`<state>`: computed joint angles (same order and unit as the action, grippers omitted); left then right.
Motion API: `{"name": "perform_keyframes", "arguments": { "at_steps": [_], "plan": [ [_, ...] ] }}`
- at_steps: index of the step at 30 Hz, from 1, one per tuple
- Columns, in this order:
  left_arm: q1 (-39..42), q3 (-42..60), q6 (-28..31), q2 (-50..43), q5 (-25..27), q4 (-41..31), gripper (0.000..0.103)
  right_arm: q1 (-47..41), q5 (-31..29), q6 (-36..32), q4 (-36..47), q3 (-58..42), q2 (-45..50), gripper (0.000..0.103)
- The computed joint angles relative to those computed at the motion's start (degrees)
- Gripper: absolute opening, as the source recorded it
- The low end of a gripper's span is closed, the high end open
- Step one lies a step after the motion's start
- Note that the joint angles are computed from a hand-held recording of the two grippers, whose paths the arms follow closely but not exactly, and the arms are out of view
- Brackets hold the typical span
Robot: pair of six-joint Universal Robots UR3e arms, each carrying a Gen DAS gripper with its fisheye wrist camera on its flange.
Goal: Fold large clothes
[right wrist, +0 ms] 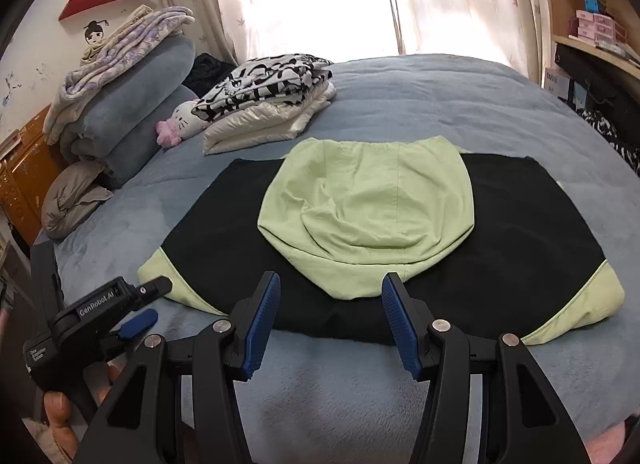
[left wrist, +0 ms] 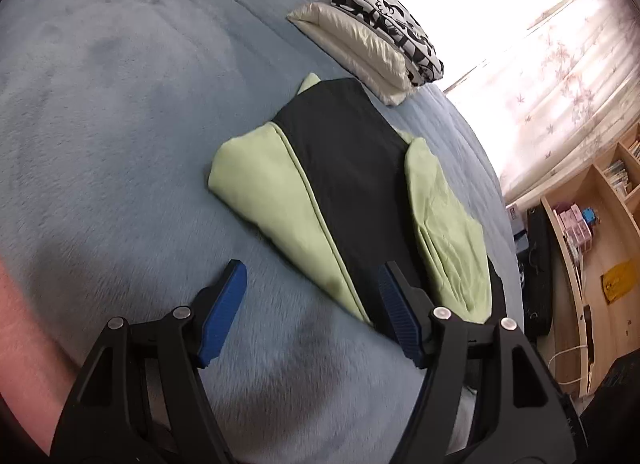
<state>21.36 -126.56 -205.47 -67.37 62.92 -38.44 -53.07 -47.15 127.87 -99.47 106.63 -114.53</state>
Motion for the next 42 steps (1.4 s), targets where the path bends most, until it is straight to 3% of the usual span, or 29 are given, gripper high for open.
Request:
{"name": "perform_keyframes", "arguments": {
  "at_steps": [7,14,16,18,19,22,24,28,32,36,42],
  "plan": [
    [-6.74,3.93,-3.91,-12.73,8.20,11.97,0.066,7.24,-5.10,8.87,-15.59,1.49,10.53,0.054],
    [-10.41,16.70,-6.10,-27.82,13.33,14.45,0.066,15.35,-9.16,17.18,-32.31,-1.72,22.79,0.054],
    [-10.55,20.28,-6.33,-31.40,13.13,14.67,0.058,18.14,-10.41,20.61,-36.63,-5.29,27.31,0.050],
    [-10.00,22.59,-6.23,-33.76,11.93,15.24,0.028,21.35,-12.10,23.98,-40.23,-10.55,33.16,0.044],
    [-9.68,23.85,-6.11,-35.07,11.22,15.62,0.021,23.27,-13.69,25.50,-41.09,-14.32,37.09,0.038],
    [-9.77,26.41,-4.88,-36.84,10.66,16.52,0.013,26.99,-17.49,28.73,-37.77,-23.92,46.12,0.023],
    [-11.99,28.47,-2.54,-37.58,13.47,18.51,0.011,29.36,-21.16,28.21,-34.96,-27.27,50.83,0.021],
    [-16.07,33.17,2.06,-38.35,16.67,23.33,0.010,30.48,-22.28,27.91,-39.33,-25.93,53.26,0.021],
    [-20.29,42.51,4.88,-41.97,16.95,25.22,0.010,29.49,-19.35,28.60,-38.40,-28.26,55.59,0.021],
    [-25.48,55.83,6.37,-47.96,17.55,21.63,0.010,27.81,-15.29,29.21,-36.04,-28.65,55.59,0.021],
    [-33.01,74.26,9.19,-56.85,18.86,13.54,0.010,22.30,-6.06,26.03,-22.09,-31.73,54.44,0.021]
  ]
}}
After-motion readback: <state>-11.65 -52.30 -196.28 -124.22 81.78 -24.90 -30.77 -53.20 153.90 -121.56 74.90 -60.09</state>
